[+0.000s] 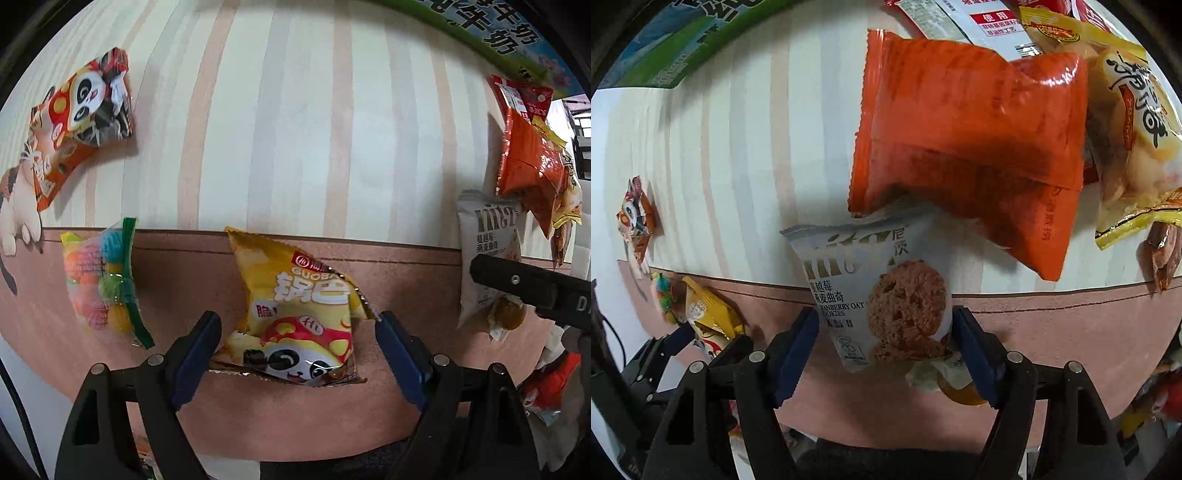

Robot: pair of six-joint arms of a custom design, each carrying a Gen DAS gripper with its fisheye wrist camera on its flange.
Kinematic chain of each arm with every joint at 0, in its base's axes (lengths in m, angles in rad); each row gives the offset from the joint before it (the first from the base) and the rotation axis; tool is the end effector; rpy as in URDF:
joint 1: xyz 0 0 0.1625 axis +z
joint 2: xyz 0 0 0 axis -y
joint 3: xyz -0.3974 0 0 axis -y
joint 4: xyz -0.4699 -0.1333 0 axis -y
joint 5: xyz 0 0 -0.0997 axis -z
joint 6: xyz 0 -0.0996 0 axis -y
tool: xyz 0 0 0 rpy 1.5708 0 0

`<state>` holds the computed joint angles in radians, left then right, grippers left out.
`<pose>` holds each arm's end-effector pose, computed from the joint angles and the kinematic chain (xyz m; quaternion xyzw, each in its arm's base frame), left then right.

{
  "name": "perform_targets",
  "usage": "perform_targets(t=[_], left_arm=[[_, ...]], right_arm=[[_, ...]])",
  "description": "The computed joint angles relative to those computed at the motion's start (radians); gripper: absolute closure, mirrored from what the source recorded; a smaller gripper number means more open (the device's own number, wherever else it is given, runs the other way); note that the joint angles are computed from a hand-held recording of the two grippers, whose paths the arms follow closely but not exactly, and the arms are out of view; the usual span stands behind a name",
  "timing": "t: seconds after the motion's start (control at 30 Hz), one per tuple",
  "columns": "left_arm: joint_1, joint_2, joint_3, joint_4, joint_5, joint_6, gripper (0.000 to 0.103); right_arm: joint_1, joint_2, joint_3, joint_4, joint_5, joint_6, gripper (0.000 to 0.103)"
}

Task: Organize snacks
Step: 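Grasp the yellow Guoba chip bag with the left tool while the right tool grasps the nitz cookie pack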

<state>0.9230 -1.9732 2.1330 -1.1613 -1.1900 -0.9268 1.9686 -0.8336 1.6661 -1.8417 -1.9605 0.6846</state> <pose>-0.0708 -0.3758 0.3218 -0.0784 0.9407 0.0659 0.3235 0.3277 -0.5334 -0.0219 -0.0816 -0.9406 -0.1372 0.2995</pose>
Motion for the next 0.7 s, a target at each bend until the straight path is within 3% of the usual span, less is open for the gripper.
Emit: perform_targets(t=[0.17,0.3,0.5,0.7], left_arm=[[0.01,-0.01,0.019,-0.005,0.012,0.008,0.018],[0.012,-0.022,0.027,-0.002,0.02,0.001,0.043],[0.01,-0.002,0.023,-0.011,0.061,-0.011,0.048],[-0.006,-0.002,0.02,-0.006,0.075,-0.041,0.054]], right_arm=[[0.02,0.049,-0.04,0.036,-0.035,-0.007,0.022],[0.06,0.082,-0.057,0.061,-0.062,0.037,0.021],[0.111,0.129,-0.07,0.055,-0.142,0.098,0.03],[0.158,0.072,0.014,0.01,-0.125,0.118,0.031]])
